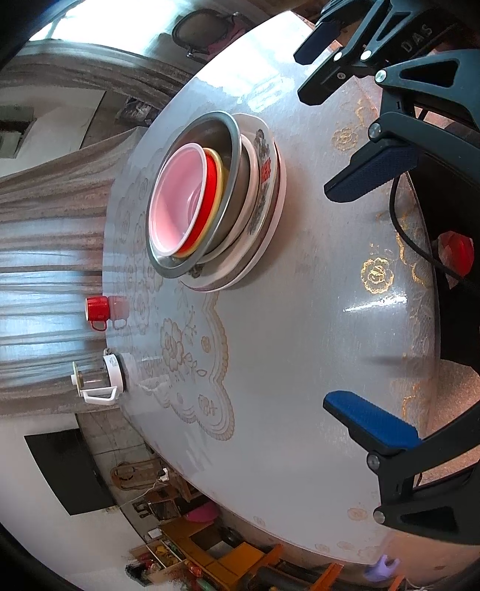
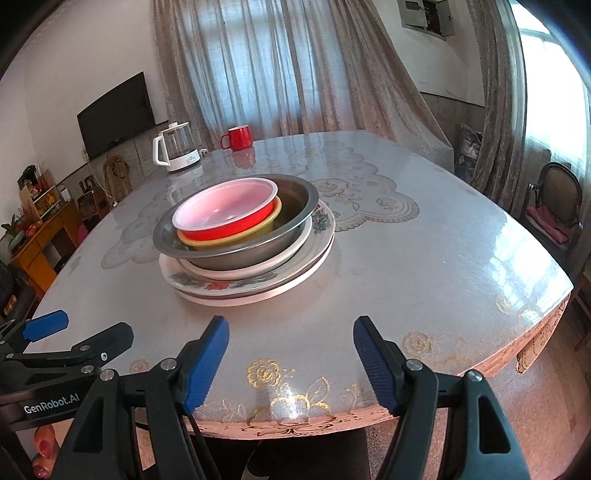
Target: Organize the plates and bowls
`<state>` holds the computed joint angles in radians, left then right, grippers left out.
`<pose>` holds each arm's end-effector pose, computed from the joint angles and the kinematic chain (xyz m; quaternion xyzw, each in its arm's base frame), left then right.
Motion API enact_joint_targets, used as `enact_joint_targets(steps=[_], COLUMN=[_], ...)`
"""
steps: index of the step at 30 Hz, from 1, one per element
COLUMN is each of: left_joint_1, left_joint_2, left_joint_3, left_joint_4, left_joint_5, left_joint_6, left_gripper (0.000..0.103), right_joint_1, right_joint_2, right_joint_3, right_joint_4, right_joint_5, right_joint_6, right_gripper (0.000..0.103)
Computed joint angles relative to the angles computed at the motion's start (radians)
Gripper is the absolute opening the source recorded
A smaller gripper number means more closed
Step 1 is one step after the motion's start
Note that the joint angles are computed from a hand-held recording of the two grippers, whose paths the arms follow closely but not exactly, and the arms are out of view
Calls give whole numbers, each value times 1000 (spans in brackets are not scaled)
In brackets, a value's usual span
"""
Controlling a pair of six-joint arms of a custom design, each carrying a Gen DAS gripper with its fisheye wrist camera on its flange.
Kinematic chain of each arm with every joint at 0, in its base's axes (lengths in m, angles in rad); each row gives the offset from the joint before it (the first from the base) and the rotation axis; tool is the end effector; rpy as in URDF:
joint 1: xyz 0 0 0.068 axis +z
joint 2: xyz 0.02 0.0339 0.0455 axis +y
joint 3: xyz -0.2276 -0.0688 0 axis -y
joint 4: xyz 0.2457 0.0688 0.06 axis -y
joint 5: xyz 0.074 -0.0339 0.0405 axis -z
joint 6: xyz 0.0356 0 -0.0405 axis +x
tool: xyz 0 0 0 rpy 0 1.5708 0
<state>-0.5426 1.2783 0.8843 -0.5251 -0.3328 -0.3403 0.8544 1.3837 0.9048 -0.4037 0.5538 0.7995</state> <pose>0.2369 -0.1292 0.2069 0.0416 0.9349 0.0070 0.3525 0.2043 0.2061 0.1966 0.0673 0.9077 0.0645 0.4091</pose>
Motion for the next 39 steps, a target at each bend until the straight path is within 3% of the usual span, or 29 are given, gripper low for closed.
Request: enact_joint_targets(steps=[39], left_joint_1=[24], left_joint_2=[-7], left_joint_3=[-12], left_joint_4=[7], left_joint_5=[-14], left_joint_6=[11], left_gripper=[103], right_joint_1=[-1], right_joint_2=[4], right_joint_3=[0], right_joint_4=[11], right_joint_5=[-14], right_joint_6=[-10], right_gripper=[71])
